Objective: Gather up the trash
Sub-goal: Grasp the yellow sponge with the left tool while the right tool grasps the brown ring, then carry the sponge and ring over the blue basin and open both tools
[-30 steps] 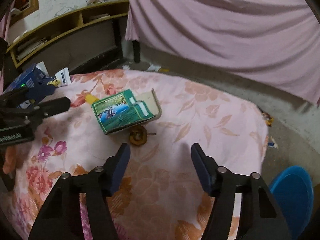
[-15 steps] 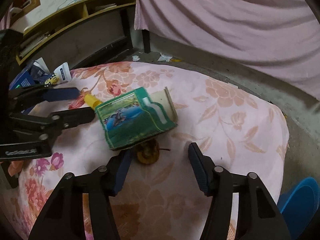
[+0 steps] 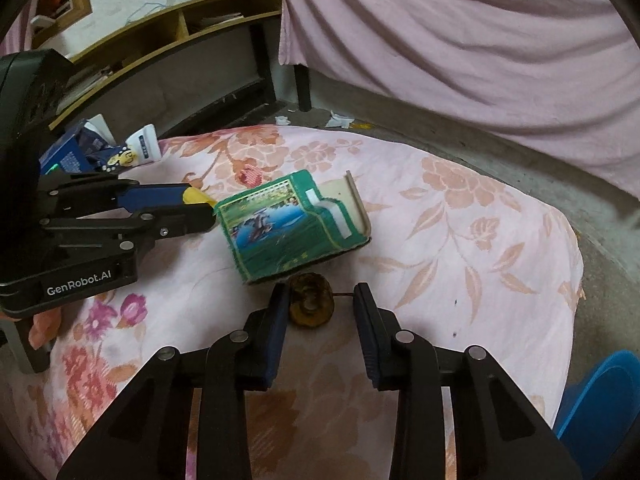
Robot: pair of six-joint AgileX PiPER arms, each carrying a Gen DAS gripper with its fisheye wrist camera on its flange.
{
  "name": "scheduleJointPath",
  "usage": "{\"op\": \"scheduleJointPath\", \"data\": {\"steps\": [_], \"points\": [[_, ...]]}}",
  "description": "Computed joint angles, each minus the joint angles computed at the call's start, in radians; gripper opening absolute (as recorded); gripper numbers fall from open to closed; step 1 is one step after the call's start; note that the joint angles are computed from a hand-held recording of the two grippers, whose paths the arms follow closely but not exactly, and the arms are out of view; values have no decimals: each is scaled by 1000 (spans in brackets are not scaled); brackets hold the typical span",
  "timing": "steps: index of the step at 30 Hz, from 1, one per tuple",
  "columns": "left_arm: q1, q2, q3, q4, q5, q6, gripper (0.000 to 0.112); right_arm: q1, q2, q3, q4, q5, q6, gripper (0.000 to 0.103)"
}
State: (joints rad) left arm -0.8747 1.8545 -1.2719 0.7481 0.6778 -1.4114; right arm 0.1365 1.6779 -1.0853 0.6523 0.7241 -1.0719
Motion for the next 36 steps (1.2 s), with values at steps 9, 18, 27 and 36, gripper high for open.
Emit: {"op": "scheduleJointPath", "data": {"steps": [9, 18, 27, 36], "points": [[-124, -98, 91, 273, 56, -398, 24, -105, -172, 166, 278, -39, -305, 31], [-277, -39, -97, 415, 285, -423, 24, -295, -337, 315, 648, -11, -662, 31], [-348, 132, -465, 439, 383, -222, 25, -602, -409, 333, 819, 185, -778, 31], [-378, 367, -932, 390, 407, 35, 25, -894, -411, 334, 956, 329, -855, 31]]}}
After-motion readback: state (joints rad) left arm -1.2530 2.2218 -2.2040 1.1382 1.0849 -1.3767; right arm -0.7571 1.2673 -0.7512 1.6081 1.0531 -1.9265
